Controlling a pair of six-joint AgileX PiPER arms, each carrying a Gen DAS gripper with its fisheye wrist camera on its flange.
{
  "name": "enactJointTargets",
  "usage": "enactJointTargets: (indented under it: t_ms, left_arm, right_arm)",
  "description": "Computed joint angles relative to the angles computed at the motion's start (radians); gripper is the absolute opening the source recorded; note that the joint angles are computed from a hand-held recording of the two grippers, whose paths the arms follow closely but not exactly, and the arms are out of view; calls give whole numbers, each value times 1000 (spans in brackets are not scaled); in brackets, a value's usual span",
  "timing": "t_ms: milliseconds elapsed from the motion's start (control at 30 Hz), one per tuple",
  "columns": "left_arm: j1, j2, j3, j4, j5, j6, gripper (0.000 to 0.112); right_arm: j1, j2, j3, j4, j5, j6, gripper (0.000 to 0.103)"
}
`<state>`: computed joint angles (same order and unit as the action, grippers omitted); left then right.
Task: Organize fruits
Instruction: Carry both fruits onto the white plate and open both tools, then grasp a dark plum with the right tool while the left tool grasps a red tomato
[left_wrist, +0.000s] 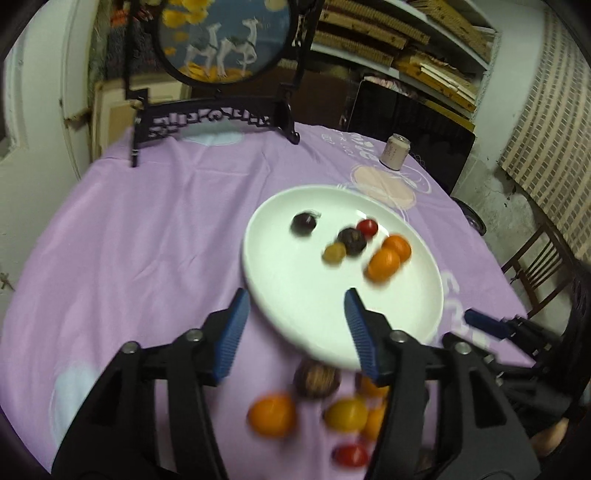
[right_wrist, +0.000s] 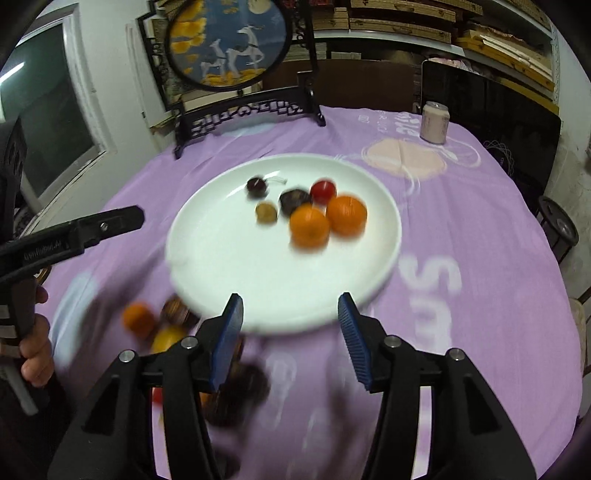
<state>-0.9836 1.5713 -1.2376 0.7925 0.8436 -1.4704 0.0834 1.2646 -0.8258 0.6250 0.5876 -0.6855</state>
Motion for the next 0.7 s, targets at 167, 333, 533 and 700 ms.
enactJointTargets:
  t_ms: [167, 333, 533, 700]
  left_arm:
    - [-147, -71, 147, 23, 63, -138, 63]
    - [-204, -96, 202, 26, 79, -194, 67]
    - [-254, -104, 227, 31, 106, -238, 69]
    - [-243, -92, 239, 3, 72, -228, 69]
  right_arm:
    - [-16, -132, 95, -36, 48, 27, 54]
    - [3, -177, 118, -61, 62, 69, 54]
    - [14, -260, 185, -109, 99, 93, 56]
    - [25, -288, 239, -74, 172, 38, 56]
